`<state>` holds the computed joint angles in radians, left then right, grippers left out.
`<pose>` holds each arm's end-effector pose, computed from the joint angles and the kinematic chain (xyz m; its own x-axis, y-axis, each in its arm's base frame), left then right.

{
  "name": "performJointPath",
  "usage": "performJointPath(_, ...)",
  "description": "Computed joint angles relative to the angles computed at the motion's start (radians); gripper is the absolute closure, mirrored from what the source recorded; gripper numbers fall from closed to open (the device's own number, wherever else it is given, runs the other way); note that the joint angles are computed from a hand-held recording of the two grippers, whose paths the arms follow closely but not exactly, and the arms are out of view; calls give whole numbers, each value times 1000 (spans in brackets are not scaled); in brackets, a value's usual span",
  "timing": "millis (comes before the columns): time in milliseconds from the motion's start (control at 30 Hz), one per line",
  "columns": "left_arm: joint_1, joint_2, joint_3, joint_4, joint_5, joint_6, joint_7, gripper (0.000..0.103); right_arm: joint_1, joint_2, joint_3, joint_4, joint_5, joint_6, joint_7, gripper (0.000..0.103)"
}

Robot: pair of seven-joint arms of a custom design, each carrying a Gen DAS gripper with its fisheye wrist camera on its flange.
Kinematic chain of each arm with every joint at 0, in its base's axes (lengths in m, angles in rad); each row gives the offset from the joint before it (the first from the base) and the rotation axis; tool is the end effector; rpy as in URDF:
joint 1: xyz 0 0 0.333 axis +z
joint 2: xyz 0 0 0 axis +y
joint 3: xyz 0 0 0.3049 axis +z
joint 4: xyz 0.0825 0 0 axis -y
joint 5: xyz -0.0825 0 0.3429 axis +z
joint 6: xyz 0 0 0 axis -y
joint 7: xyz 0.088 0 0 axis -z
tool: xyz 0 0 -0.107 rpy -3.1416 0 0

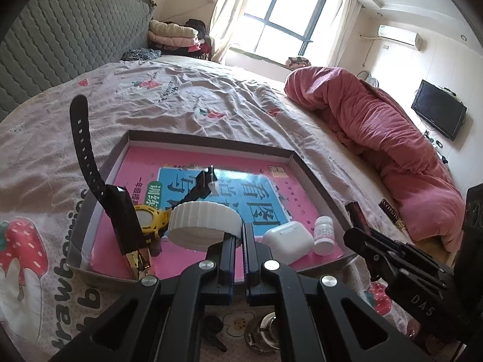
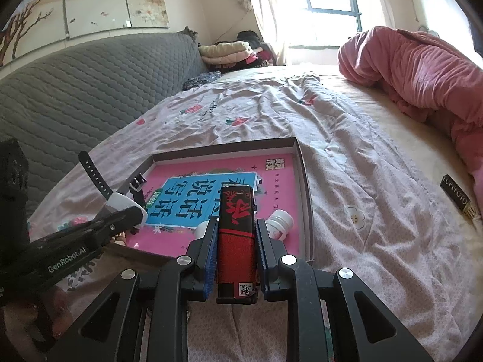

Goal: Organize rigid objects
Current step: 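Carry the white cap with the left tool while the right tool carries the red lighter into the box, then lower the red lighter into the box with the right tool while the left tool lowers the white cap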

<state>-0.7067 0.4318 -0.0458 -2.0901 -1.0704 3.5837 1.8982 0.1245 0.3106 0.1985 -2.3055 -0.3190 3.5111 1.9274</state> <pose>0.4794 -0.2951 0.3291 -0.0078 -0.9529 0.3033 -0.6561 -0.2240 -0.7207 0.5101 0.2045 0.3469 0.3517 -0.9194 -0.1760 -0.6392 -0.0985 -0.7627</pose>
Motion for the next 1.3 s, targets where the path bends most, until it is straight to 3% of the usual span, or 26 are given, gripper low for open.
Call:
performJointPath(200,-13,18,22,8,-10,-17,6,99,64,23,-45,30,57,-8,-58,80)
performJointPath(500,1,38,44,-6,105,-60,-108,99,58,55,-24,66,72,-18,-98,80)
performJointPath(733,-25,43,90,-15,197,-87,-195,99,127,75,-71,93,136,-22,-168,80)
performJointPath(933,-77,47,160,-17,253,-118,-252,98,132,96,-64,122,161,-43,-199,80)
performJointPath(1000,-38,50,127,-21,304,-107,-295,98,134,100,-63,127,167,-52,-212,80)
performJointPath(1067,-42,49,138,-26,327,-107,-322,98,146,104,-70,133,179,-64,-227,80)
performJointPath(1300,-54,45,163,-43,387,-108,-383,98,235,127,-142,167,256,-96,-288,80)
